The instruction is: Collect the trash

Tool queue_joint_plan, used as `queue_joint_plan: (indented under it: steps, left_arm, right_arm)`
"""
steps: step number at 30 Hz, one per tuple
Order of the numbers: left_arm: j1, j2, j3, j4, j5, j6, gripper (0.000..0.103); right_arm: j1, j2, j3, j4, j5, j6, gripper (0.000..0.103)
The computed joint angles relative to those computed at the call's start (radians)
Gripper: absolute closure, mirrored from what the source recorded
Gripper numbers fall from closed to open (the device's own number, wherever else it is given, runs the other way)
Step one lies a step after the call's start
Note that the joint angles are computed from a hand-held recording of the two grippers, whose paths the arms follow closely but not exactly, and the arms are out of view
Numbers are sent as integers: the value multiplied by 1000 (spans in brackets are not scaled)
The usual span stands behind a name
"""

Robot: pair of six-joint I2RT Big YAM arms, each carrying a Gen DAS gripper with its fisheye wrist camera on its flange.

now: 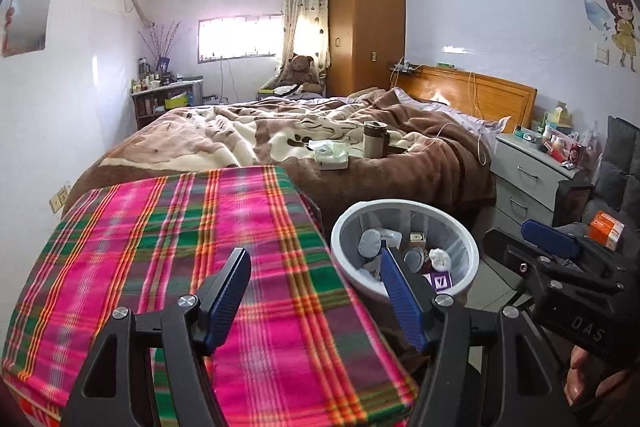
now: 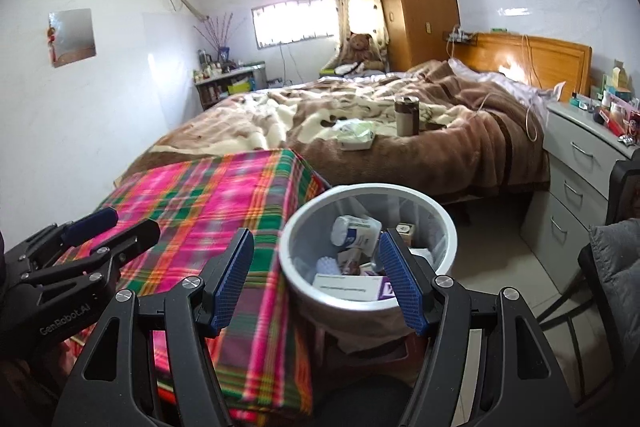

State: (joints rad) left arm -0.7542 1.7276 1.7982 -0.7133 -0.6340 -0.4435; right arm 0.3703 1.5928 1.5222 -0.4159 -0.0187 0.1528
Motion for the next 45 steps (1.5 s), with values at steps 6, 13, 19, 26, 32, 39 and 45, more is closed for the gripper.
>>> queue_joint_plan:
  steps: [6, 13, 19, 26, 32, 39, 45]
  left_arm:
    - [-29, -71, -90, -38, -138, -78, 36]
    - [-51, -113, -159, -52, -195, -90, 36]
    - [-58, -133, -197, -49, -194, -112, 36]
    - [-49, -134, -198, -59, -195, -143, 36]
    - [-47, -134, -202, -55, -191, -149, 36]
    - [-47, -134, -201, -50, -187, -145, 36]
    - [-49, -135, -202, -52, -190, -147, 36]
  right_arm:
    - [41, -39, -62, 43, 67, -30, 36]
    - [72, -70, -108, 78, 72, 2, 36]
    - [79, -68, -114, 77, 88, 12, 36]
    - [86, -67, -119, 75, 117, 23, 36]
    - [89, -69, -123, 78, 122, 28, 36]
    - [90, -70, -123, 77, 123, 27, 36]
    - [90, -70, -124, 79, 122, 27, 36]
